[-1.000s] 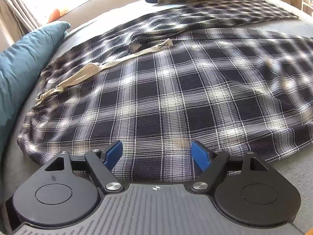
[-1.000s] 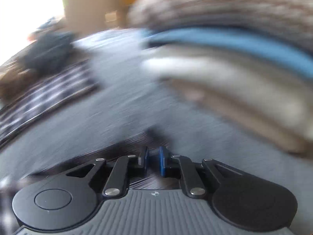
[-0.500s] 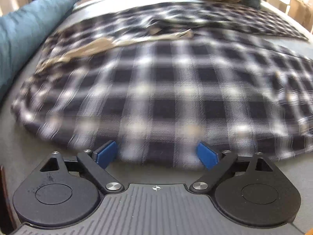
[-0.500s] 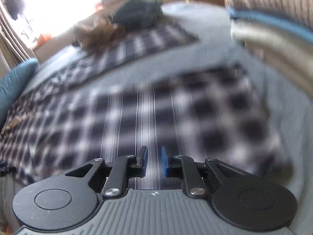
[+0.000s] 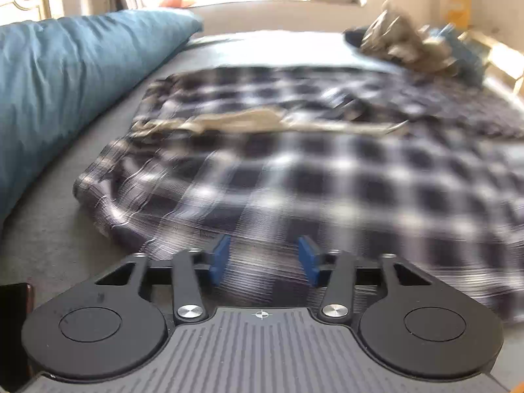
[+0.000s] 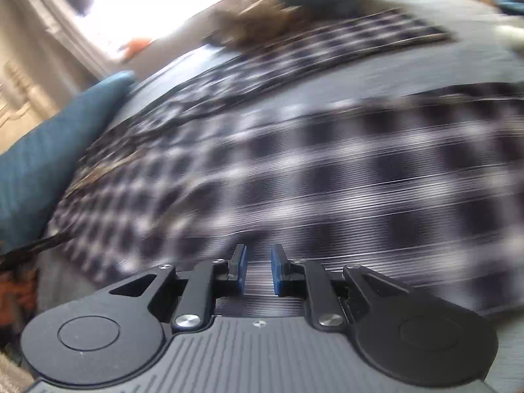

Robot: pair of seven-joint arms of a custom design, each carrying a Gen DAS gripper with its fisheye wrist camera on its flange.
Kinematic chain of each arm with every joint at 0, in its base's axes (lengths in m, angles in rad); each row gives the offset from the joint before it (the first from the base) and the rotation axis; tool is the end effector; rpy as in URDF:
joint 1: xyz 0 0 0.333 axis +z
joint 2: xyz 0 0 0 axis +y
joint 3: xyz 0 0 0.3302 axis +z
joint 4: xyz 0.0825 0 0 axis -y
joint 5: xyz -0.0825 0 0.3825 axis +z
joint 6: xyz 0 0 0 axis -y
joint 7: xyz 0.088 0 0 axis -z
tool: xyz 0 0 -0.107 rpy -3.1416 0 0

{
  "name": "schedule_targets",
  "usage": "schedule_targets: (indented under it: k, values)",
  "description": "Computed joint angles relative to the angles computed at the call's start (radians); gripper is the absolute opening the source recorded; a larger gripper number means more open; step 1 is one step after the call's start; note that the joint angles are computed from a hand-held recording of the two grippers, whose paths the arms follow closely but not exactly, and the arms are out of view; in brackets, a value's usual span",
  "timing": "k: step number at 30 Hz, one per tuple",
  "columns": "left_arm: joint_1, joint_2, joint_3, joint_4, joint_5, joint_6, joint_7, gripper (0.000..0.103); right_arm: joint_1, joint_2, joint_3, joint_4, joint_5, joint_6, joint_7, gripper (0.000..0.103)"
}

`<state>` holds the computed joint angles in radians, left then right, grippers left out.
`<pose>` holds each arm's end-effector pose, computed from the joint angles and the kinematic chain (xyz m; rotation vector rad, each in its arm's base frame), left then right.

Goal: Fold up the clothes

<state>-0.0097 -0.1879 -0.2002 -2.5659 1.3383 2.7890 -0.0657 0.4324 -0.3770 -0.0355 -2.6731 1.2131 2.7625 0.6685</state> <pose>0.4229 -0.1351 0.3630 -1.9012 1.5307 -0.5098 0.3885 0.1202 0.4013 -1.8559 1.4557 0.0220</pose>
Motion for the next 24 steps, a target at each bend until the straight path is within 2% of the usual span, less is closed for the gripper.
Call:
schedule_targets:
  k: [2,4,6,9,10,12,14,15,17,19,21,22,24]
  values:
    - [0.013,-0.015,0.008,-0.025,0.014,-0.011,-0.042,0.034,0.001,-0.013,0.02,-0.023,-0.033,-0.009,0.024,0.016]
    - [0.024,-0.069,0.017,-0.065,-0.021,-0.039,-0.045,0.034,-0.039,-0.036,0.05,-0.063,-0.163,-0.001,0.153,0.015]
    - [0.048,-0.1,0.02,-0.081,-0.006,-0.037,-0.057,0.033,-0.061,-0.078,0.025,-0.095,-0.218,-0.031,0.245,0.015]
    - [0.087,-0.139,0.028,-0.094,0.04,-0.02,-0.085,0.033,-0.071,-0.111,0.02,-0.105,-0.299,-0.014,0.336,0.016]
    - [0.099,-0.135,0.025,-0.084,0.069,-0.013,-0.104,0.033,-0.057,-0.111,0.012,-0.101,-0.308,0.0,0.34,0.016]
    - [0.109,-0.11,0.022,-0.05,0.144,0.0,-0.153,0.034,0.016,-0.082,-0.021,-0.071,-0.268,0.025,0.312,0.016]
    - [0.1,-0.068,0.02,-0.012,0.176,-0.039,-0.176,0.035,0.084,-0.042,-0.052,-0.034,-0.199,0.037,0.256,0.016]
    - [0.091,-0.047,0.016,0.001,0.164,-0.084,-0.164,0.035,0.099,-0.027,-0.056,-0.023,-0.172,0.034,0.235,0.016]
    - [0.08,-0.022,0.035,0.007,0.064,-0.142,-0.085,0.035,0.105,-0.007,-0.047,-0.011,-0.136,0.024,0.215,0.016]
    - [0.079,0.004,0.049,0.016,-0.041,-0.197,-0.007,0.029,0.074,-0.004,-0.011,-0.018,-0.16,0.033,0.265,0.016]
    - [0.088,-0.025,0.062,-0.001,-0.052,-0.17,-0.022,0.028,0.028,-0.022,0.022,-0.041,-0.237,0.056,0.356,0.016]
    - [0.088,-0.045,0.057,-0.008,-0.054,-0.171,-0.021,0.03,0.017,-0.039,0.021,-0.053,-0.262,0.062,0.382,0.016]
    - [0.079,-0.073,0.03,-0.011,-0.068,-0.215,0.006,0.044,0.017,-0.073,-0.002,-0.071,-0.29,0.065,0.405,0.016]
